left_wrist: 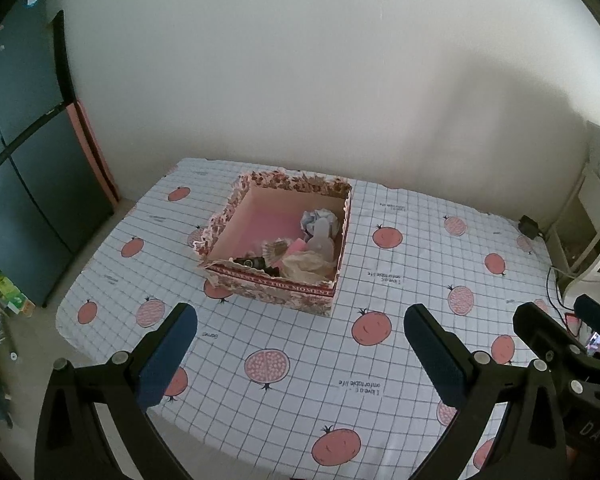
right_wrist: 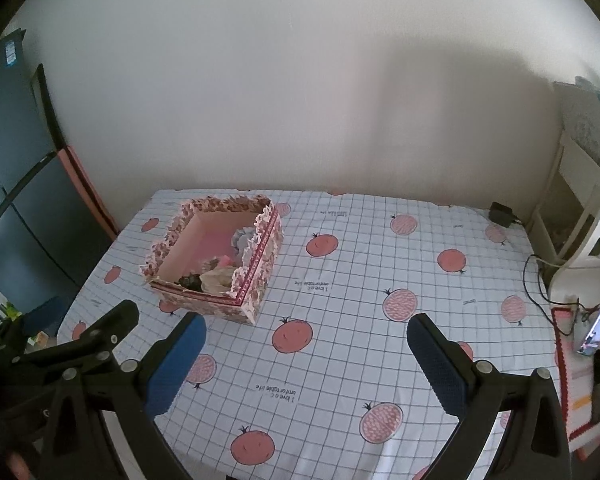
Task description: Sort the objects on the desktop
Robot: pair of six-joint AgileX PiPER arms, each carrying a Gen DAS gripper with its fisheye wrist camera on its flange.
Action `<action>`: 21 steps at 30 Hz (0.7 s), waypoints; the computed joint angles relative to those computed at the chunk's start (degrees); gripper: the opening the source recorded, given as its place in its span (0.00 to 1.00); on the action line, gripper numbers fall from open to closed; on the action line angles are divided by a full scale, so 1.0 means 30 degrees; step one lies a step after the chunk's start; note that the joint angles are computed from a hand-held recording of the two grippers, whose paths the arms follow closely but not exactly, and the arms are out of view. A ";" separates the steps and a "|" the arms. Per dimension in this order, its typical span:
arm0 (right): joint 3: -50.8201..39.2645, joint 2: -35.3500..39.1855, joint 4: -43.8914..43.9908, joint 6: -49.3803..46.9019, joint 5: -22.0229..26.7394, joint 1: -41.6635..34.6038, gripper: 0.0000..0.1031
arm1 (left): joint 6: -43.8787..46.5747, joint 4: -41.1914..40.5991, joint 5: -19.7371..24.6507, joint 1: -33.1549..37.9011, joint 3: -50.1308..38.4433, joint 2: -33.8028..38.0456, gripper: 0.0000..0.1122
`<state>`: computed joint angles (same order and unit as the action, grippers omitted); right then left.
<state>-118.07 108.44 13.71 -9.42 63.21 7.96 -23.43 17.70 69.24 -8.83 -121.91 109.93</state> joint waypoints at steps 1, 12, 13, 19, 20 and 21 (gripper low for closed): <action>0.0010 -0.0123 -0.0055 0.0012 0.0064 0.0030 0.99 | -0.0008 -0.0007 0.0041 -0.0010 0.0022 -0.0101 0.92; 0.0485 -0.1146 -0.0175 0.0246 0.0435 0.0160 0.99 | -0.0187 0.0339 -0.0034 -0.0175 0.1024 -0.1302 0.92; 0.0492 -0.1195 -0.0161 0.0231 0.0445 0.0156 0.99 | -0.0183 0.0351 -0.0050 -0.0186 0.1103 -0.1435 0.92; 0.0832 -0.1829 -0.0352 0.0278 0.0406 0.0259 0.99 | -0.0126 0.0264 -0.0174 -0.0104 0.1476 -0.2051 0.92; 0.0915 -0.1931 -0.0401 0.0331 0.0389 0.0300 0.99 | -0.0156 0.0283 -0.0190 -0.0115 0.1531 -0.2123 0.92; 0.0995 -0.2025 -0.0407 0.0324 0.0378 0.0299 0.99 | -0.0173 0.0295 -0.0193 -0.0115 0.1584 -0.2209 0.92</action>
<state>-115.08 102.37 12.49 -8.45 64.35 8.86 -23.95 18.59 68.66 -9.18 -117.15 103.31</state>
